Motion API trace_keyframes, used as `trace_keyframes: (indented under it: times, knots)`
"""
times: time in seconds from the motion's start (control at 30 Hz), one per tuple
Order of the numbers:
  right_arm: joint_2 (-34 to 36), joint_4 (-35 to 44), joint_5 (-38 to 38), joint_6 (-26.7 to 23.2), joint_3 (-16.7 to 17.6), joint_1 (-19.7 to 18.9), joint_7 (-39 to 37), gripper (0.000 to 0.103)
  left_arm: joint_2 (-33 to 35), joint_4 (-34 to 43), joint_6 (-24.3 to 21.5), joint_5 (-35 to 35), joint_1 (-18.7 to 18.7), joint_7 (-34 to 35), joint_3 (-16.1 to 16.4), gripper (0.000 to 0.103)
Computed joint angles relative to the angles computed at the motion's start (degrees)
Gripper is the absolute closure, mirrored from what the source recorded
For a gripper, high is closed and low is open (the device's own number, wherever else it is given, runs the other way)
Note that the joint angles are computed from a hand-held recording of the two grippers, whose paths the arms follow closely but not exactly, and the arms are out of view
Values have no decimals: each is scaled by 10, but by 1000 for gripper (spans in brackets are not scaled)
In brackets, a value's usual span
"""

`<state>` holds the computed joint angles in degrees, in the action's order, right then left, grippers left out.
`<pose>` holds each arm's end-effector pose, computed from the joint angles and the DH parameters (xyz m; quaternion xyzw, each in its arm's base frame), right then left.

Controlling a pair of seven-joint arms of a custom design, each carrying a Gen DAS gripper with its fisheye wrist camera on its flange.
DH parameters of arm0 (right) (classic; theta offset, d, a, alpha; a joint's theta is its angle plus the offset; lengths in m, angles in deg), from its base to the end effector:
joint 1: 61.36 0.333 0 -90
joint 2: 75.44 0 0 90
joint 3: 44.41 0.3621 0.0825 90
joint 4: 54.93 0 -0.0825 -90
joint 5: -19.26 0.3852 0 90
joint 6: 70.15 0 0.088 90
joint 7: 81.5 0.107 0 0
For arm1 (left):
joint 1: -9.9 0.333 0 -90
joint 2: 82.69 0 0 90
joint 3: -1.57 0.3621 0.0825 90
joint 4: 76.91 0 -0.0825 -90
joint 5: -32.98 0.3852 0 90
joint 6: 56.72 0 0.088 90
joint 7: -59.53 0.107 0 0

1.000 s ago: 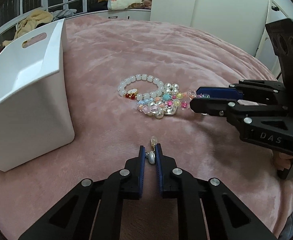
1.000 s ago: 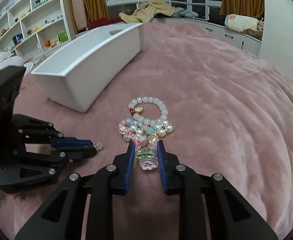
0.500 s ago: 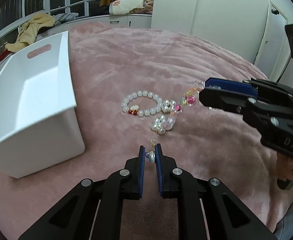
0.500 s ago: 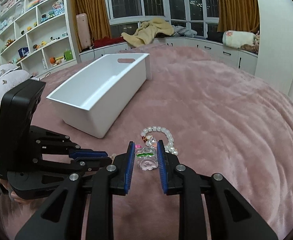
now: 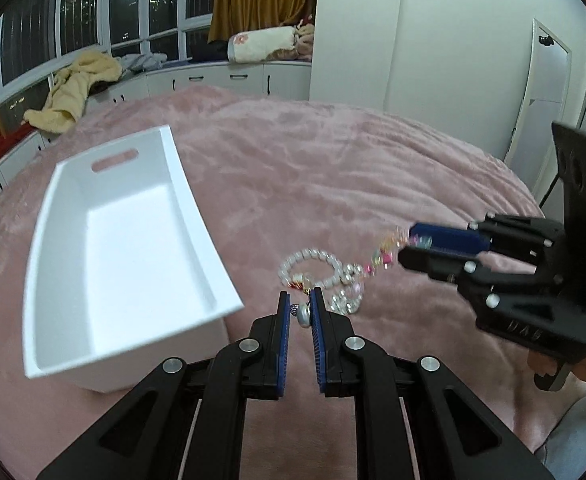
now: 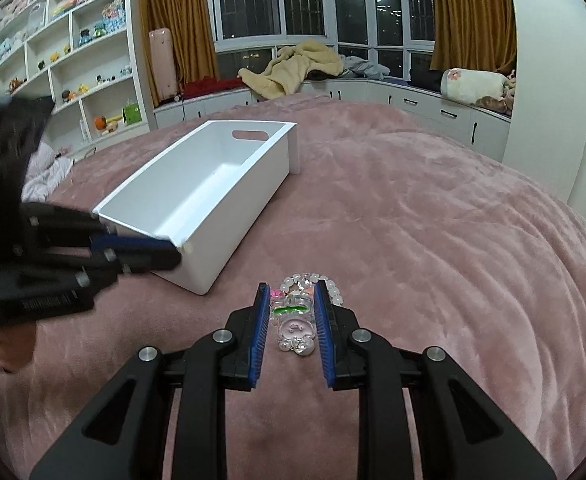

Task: Organize jewelry
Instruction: 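Carry both pieces into the white basket and open both tools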

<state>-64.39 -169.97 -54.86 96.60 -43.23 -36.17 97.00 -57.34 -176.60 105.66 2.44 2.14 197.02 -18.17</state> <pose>0.5302 0.3277 0.4529 -0.6670 0.6063 -0.2642 0.3431 0.6678 -0.2742 0.4453 -0.3614 0.8528 -0.3554 0.1254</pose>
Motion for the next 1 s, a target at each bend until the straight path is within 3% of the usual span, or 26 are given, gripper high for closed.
trace_keyframes:
  times: [0.53, 1.0]
  knots:
    - [15, 58, 132, -49, 4, 5, -160, 80, 13, 71, -17, 51, 2, -41, 33, 87]
    - [149, 260, 295, -65, -4, 34, -359, 80, 41, 142, -32, 112, 13, -109, 78, 87]
